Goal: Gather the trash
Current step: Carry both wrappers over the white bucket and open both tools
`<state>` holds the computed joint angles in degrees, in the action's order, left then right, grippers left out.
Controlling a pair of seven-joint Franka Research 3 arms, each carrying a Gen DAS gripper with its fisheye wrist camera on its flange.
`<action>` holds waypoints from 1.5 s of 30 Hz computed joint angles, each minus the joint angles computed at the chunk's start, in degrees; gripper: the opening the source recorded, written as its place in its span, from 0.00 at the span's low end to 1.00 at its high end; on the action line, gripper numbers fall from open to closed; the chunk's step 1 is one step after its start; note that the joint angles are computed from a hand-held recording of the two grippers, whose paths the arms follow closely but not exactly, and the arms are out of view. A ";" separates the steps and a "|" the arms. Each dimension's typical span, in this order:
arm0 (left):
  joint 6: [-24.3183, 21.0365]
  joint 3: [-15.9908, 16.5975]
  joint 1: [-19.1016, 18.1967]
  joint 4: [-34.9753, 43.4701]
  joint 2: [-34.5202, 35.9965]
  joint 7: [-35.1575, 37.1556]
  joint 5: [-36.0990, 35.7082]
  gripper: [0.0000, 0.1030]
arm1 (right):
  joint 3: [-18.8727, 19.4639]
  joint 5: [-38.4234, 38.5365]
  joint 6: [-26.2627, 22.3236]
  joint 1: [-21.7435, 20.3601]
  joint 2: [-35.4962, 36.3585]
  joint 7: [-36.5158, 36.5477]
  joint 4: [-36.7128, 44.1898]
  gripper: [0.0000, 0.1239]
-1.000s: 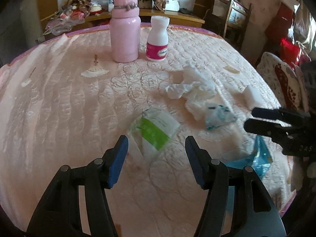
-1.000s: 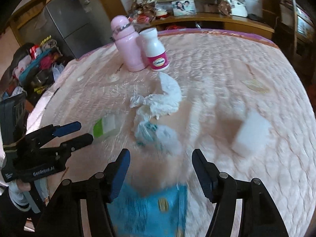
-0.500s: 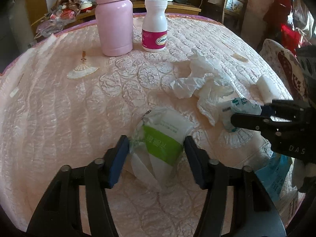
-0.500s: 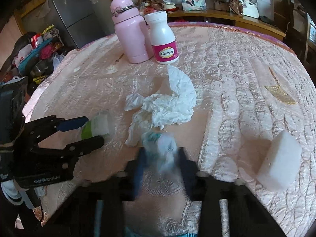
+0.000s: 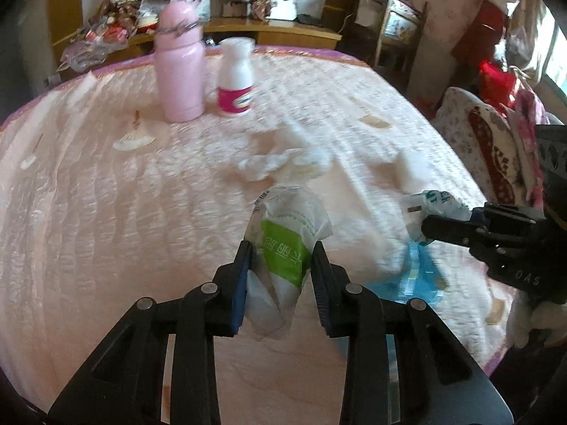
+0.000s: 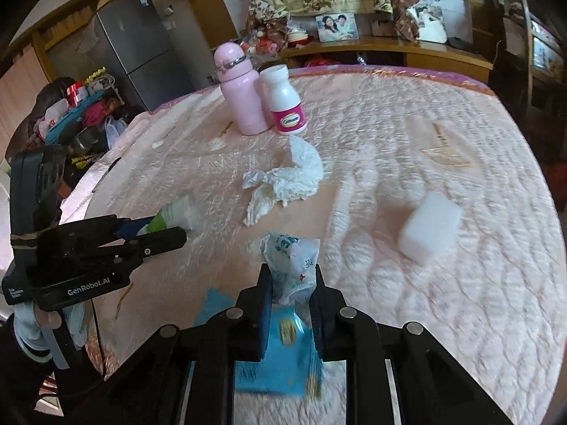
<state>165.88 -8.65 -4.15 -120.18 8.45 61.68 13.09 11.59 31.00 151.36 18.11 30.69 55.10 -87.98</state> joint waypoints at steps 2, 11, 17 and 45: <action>-0.52 0.05 -1.08 0.41 -0.26 -1.78 1.54 0.29 | -0.22 0.50 2.03 -0.45 -2.75 -0.59 -3.67 0.15; -3.48 -0.53 -5.48 4.61 0.99 -8.58 8.36 0.29 | -1.35 4.50 5.72 -3.14 -10.96 -2.68 -14.05 0.15; -5.95 -0.95 -8.33 8.22 2.89 -11.78 12.59 0.29 | -1.94 8.44 7.75 -4.76 -15.67 -5.60 -19.80 0.15; -16.82 -3.52 -19.22 34.83 20.33 -5.02 12.06 0.29 | -8.65 15.09 10.42 -9.59 -24.62 -9.54 -29.57 0.15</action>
<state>149.06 -12.17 -23.37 -85.34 28.79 56.66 25.15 2.94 46.09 161.78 8.51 6.07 45.56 -117.55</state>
